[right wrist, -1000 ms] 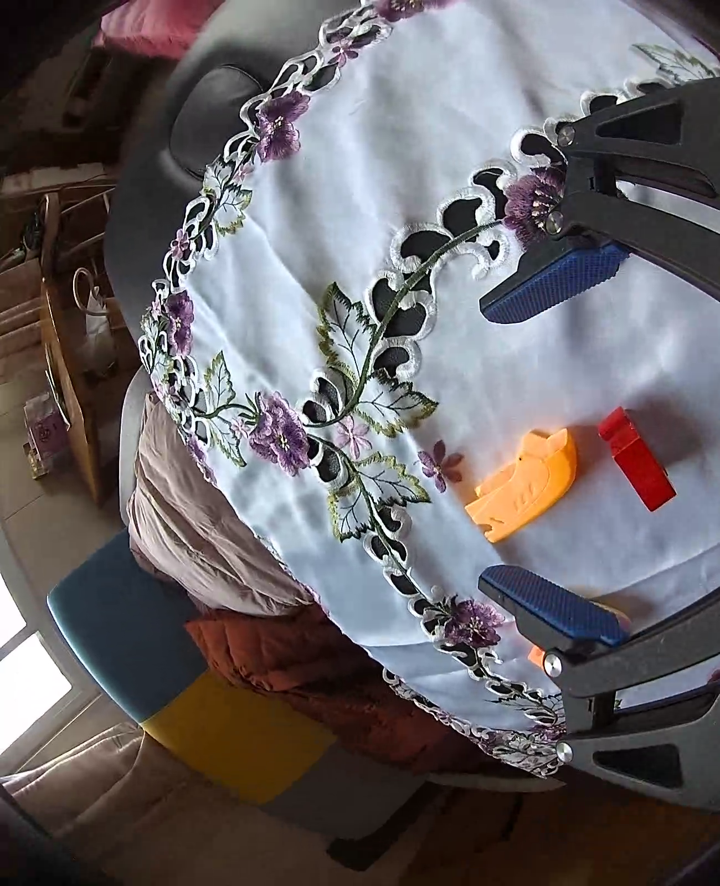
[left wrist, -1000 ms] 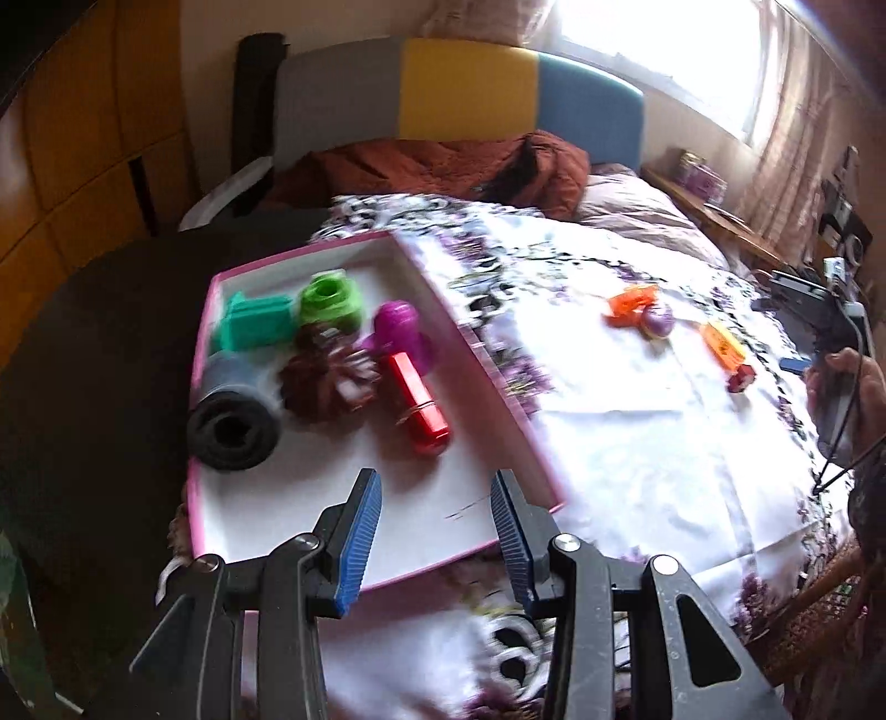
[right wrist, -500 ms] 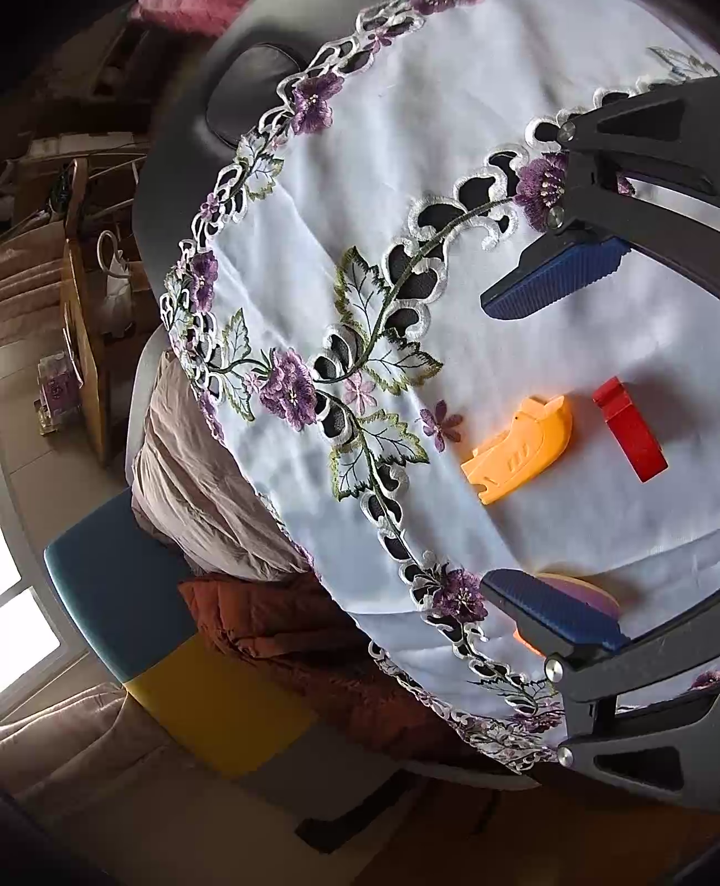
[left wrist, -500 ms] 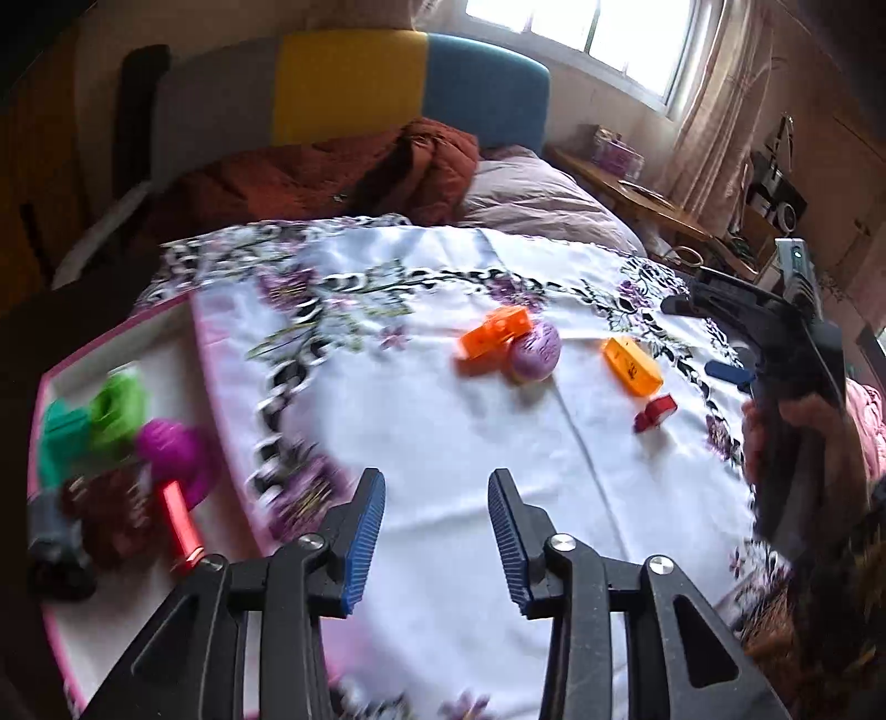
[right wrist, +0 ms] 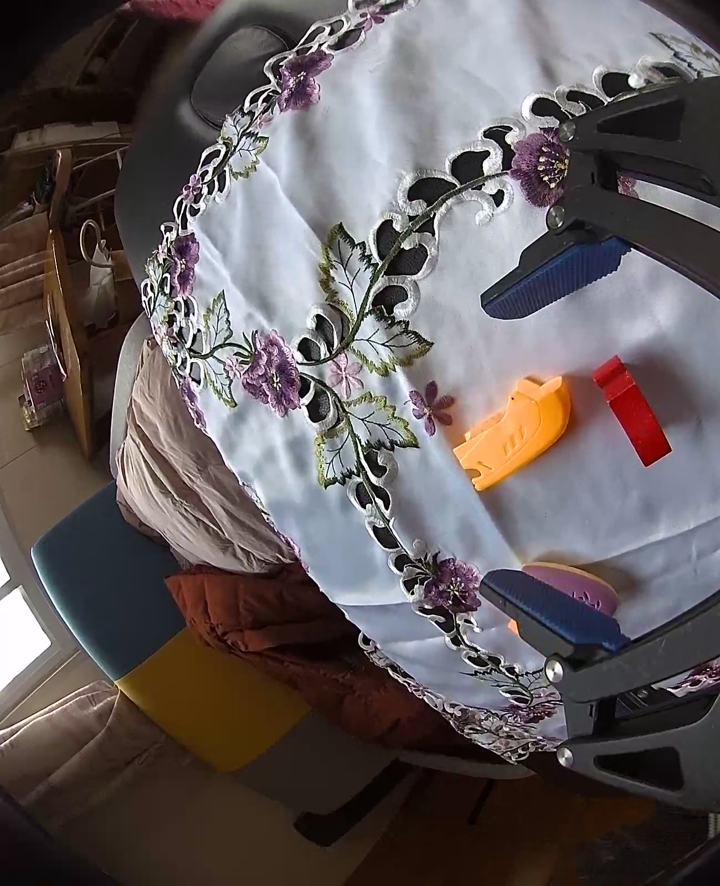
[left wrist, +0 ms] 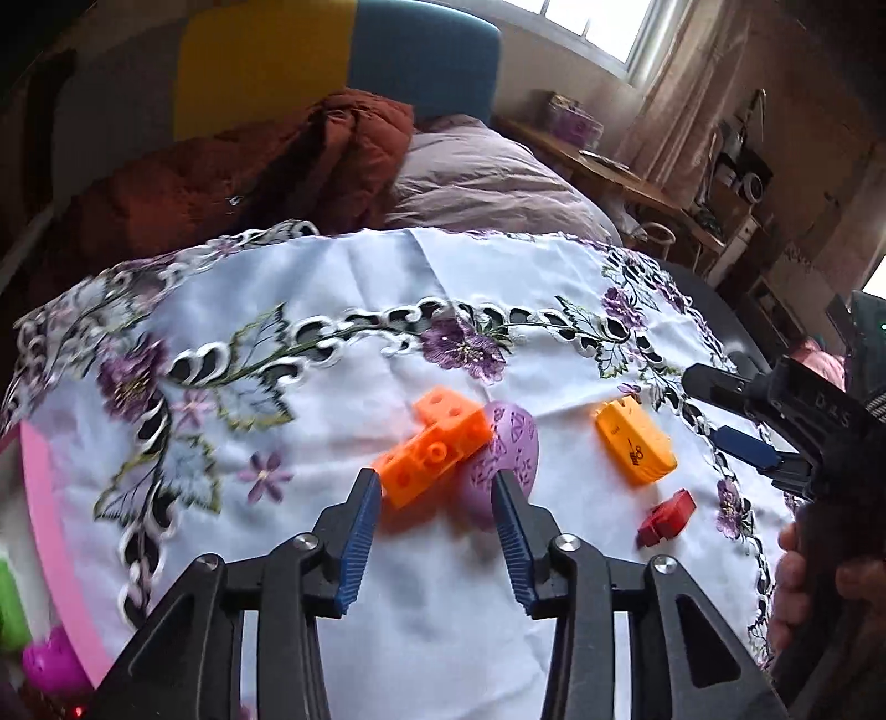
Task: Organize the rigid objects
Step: 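Grasp the orange cube blocks with the left tool and lift them, then grasp the purple egg with the right tool while the left tool holds the orange blocks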
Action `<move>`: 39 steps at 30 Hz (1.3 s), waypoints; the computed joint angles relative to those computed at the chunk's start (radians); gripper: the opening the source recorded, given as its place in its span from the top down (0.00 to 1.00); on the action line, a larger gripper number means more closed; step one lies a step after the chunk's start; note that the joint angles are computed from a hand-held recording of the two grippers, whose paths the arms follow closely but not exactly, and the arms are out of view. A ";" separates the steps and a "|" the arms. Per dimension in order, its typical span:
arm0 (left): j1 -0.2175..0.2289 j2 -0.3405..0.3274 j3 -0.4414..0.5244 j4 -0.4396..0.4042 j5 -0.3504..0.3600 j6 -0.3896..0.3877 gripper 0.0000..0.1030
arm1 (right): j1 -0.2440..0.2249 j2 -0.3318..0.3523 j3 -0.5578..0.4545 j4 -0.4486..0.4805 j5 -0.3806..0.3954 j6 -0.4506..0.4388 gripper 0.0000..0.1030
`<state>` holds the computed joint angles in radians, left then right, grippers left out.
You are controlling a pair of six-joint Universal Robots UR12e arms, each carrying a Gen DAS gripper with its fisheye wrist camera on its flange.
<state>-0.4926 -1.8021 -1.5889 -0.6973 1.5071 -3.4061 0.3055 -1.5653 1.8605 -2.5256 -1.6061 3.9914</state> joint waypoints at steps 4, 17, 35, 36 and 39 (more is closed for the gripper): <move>0.000 -0.045 0.044 -0.023 0.021 0.017 0.59 | 0.000 0.005 -0.004 -0.004 0.016 -0.015 0.10; 0.030 -0.017 -0.006 -0.009 -0.060 -0.065 0.75 | 0.007 0.011 -0.008 -0.011 -0.010 -0.046 0.10; -0.048 0.077 -0.153 0.043 0.176 -0.051 0.75 | 0.023 0.017 -0.011 -0.063 0.004 -0.131 0.10; -0.046 0.080 -0.161 0.058 0.170 -0.046 0.75 | 0.024 0.018 -0.013 -0.062 0.010 -0.141 0.10; -0.050 0.082 -0.172 0.084 0.185 -0.034 0.75 | 0.031 0.026 -0.022 -0.061 0.023 -0.183 0.10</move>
